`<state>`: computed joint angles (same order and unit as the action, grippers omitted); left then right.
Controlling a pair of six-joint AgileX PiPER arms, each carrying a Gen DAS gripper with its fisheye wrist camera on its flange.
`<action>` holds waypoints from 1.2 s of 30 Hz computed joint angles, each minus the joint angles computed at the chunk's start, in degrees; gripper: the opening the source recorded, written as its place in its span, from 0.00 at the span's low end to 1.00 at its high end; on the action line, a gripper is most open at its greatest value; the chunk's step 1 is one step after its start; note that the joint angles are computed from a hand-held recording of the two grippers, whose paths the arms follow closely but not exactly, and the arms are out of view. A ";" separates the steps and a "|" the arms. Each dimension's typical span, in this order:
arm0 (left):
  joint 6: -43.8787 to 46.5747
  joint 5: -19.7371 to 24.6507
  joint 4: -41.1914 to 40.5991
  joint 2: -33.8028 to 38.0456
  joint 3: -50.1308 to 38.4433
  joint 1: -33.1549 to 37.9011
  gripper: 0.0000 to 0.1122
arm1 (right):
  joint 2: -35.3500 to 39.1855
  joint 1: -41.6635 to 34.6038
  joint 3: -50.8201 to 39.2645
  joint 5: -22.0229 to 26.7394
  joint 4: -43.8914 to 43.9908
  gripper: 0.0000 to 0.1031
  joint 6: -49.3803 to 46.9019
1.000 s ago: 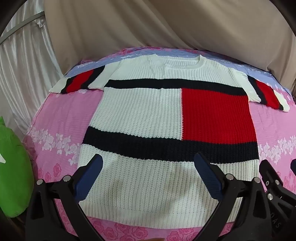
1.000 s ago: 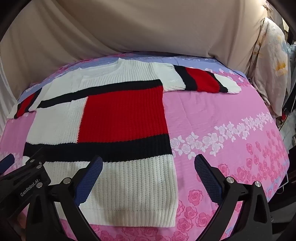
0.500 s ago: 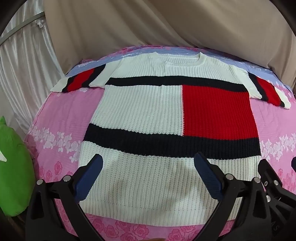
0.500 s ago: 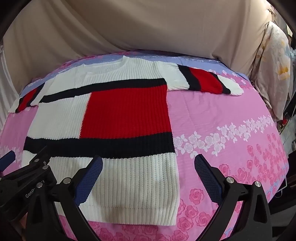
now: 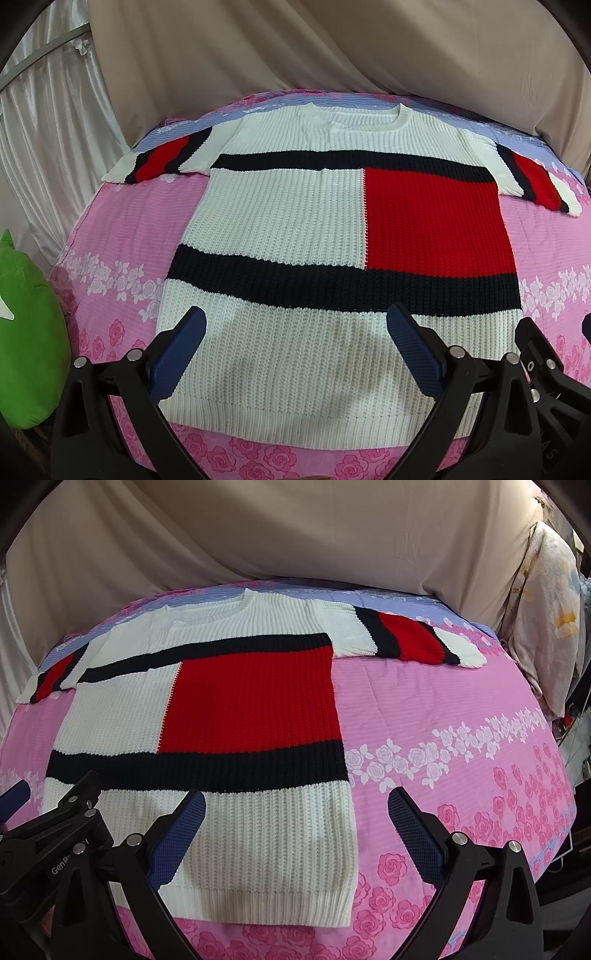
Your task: Fold small clothes
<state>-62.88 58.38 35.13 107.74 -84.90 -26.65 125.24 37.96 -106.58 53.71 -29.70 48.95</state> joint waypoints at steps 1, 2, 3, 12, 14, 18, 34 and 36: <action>-0.02 -0.03 0.03 -0.03 0.05 -0.01 0.85 | -0.03 -0.06 0.25 -0.22 -0.05 0.95 0.07; -0.02 0.03 0.02 0.04 -0.07 -0.02 0.85 | -0.32 -0.04 1.00 -0.61 -0.29 0.95 0.49; -0.03 -0.04 0.06 -0.04 0.10 -0.04 0.85 | -0.35 -0.06 1.02 -0.63 -0.27 0.95 0.44; 0.07 0.40 0.25 0.13 -0.19 -0.16 0.85 | -0.92 -0.11 2.40 -1.25 -0.49 0.95 0.92; 0.02 0.39 0.25 0.11 -0.12 -0.15 0.85 | -1.19 -0.21 2.94 -1.42 -0.45 0.95 1.02; 0.18 0.93 0.20 0.44 -0.76 -0.28 0.85 | -1.09 -0.18 2.76 -1.31 -0.41 0.95 0.98; -0.06 1.04 0.54 0.45 -0.50 -0.36 0.85 | -1.05 -0.14 2.69 -1.02 -0.31 0.94 0.89; 0.00 1.10 0.47 0.50 -0.59 -0.35 0.85 | -1.05 -0.18 2.67 -1.01 -0.18 0.94 0.79</action>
<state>-62.88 59.48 35.60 108.24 -85.49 -26.99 124.19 37.79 -103.91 52.70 -29.88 49.74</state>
